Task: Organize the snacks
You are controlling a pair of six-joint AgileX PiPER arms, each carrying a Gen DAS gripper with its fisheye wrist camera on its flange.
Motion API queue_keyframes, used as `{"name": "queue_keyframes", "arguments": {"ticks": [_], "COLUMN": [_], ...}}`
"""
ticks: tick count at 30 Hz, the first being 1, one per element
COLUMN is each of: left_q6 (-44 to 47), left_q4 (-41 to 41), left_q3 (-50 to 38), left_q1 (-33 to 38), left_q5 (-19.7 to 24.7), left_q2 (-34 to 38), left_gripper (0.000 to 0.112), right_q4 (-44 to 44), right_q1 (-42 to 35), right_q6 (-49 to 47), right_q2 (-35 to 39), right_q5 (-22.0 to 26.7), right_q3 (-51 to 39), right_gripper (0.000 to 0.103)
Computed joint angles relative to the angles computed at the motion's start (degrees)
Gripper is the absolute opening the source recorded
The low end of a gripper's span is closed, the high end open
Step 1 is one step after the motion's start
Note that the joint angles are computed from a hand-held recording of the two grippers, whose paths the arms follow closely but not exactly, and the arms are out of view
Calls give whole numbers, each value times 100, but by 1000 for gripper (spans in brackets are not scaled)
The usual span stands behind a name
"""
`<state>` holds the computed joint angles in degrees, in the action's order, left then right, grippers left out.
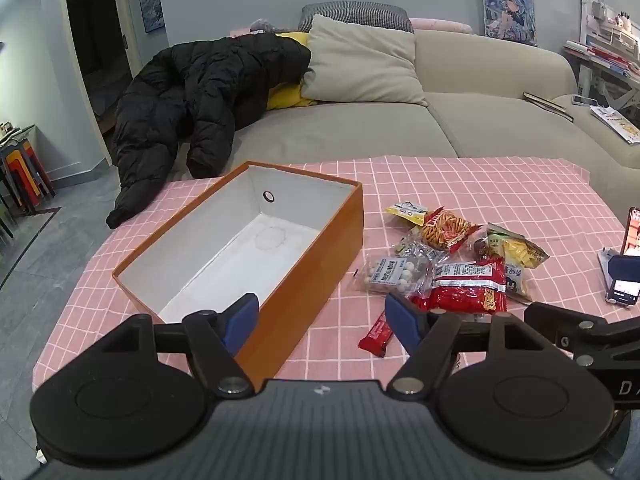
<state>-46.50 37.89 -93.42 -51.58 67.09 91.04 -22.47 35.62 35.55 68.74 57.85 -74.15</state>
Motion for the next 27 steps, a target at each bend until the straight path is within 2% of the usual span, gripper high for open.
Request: {"name": "queue_keyframes", "arguments": {"ticks": [4, 13, 27], "left_q6": [-87, -119, 36], "left_q4": [31, 11, -126], "left_q3": [162, 86, 14], "left_q1": [-13, -40, 54], "left_q5": [-113, -45, -6], "left_q2": [-42, 15, -1], "left_gripper": [85, 85, 85], "right_q4": [-15, 29, 7], "right_q1": [11, -61, 46], "right_q6": [9, -53, -27], "right_q2": [14, 25, 106], "right_q5": [18, -43, 170], "right_q3": [-15, 70, -111], "right_gripper": [99, 99, 99]}}
